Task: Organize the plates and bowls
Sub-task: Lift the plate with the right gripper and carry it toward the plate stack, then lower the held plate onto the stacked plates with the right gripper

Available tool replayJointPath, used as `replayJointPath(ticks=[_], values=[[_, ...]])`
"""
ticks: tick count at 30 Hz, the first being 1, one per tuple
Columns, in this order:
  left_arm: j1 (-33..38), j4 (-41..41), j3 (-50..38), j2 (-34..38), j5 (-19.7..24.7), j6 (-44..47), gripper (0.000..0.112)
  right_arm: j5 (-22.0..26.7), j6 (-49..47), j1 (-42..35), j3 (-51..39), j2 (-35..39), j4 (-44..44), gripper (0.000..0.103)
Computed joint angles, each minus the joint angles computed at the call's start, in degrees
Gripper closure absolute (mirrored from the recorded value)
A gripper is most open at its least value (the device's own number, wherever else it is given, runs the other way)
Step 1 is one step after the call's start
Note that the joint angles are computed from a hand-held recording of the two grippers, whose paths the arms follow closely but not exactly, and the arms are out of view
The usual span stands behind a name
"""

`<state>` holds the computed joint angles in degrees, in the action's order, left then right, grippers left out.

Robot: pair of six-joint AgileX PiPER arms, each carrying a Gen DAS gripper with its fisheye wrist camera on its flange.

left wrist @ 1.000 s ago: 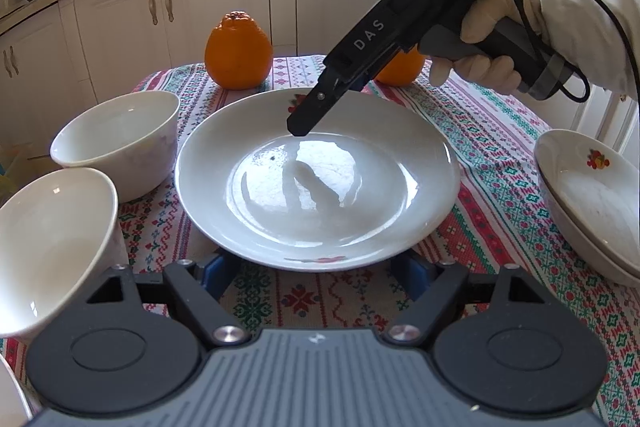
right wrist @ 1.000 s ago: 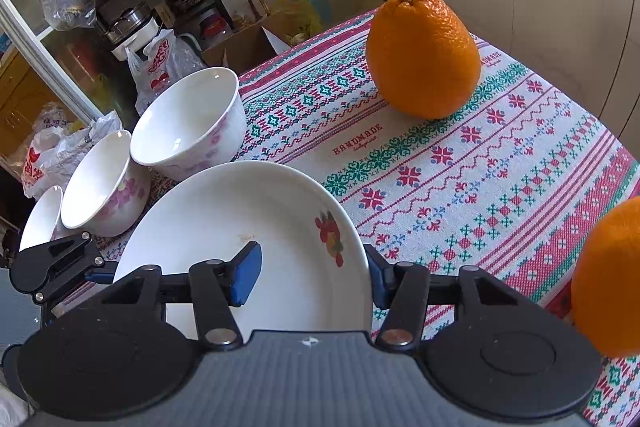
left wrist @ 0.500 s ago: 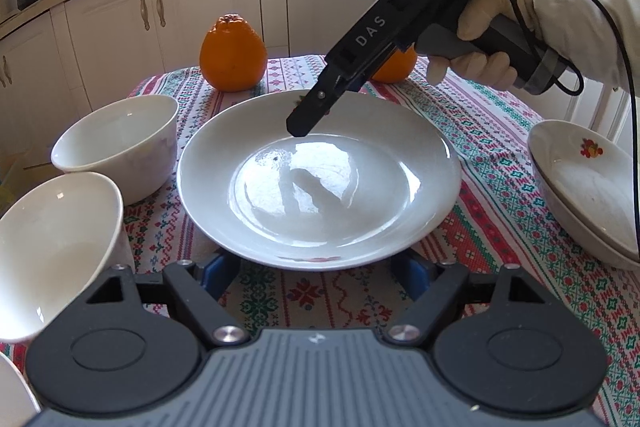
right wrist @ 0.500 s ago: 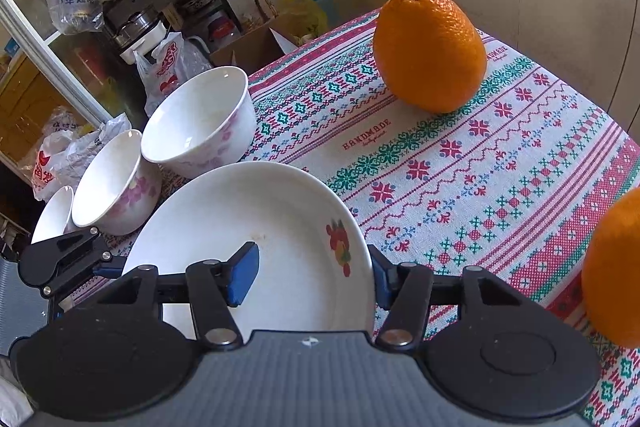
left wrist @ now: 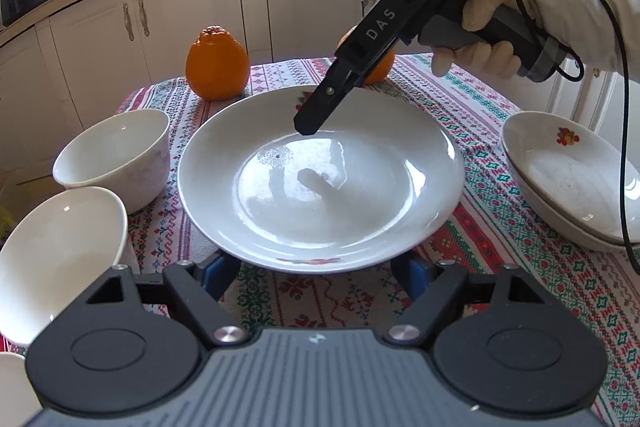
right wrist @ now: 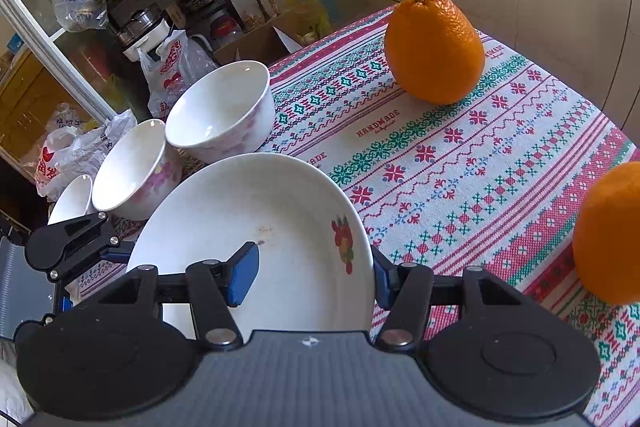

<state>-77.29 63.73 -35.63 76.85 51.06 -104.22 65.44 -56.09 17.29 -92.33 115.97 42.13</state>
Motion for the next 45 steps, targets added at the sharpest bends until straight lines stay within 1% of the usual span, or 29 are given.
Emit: replayJointPath(ticks=[7,12,14,19,22,31,38,45], values=[[-4.7,-1.8,-2.2,-0.6,3.7,2.3,0.03,-0.6,-1.8,-2.5,7.7,-6.8,1.9,0.04],[-7.6,-2.6,-3.6,-0.9,4.8,2.7,0.03,-1.6,-2.6,-4.0,13.4,-12.5,1.8,0.04],[-8.9,-2.7,-4.3,-0.7,5.7,2.9,0.03,-1.6,-3.1,-5.0,15.7,-14.7,2.2,0.04],[-10.9,-3.0,-5.5,-1.4,6.2,4.3,0.03,-1.6,-4.3,-7.8,20.6,-19.9,3.3,0.04],[-12.4,-2.9,-6.9,-0.5,6.7,5.1,0.03,-1.6,-5.3,-9.9,24.0,-23.2,4.0,0.04],[-14.4,-2.7,-9.1,1.1,4.8,7.4,0.03,-0.4,-7.7,-16.6,32.4,-31.6,4.2,0.04],[-14.1,-3.2,-11.2,3.0,1.1,10.2,0.03,0.8,-10.4,-23.4,38.2,-36.4,4.3,0.04],[-12.5,-4.4,-13.5,6.0,-3.3,13.2,0.03,2.1,-13.4,-29.7,41.9,-39.0,4.2,0.04]])
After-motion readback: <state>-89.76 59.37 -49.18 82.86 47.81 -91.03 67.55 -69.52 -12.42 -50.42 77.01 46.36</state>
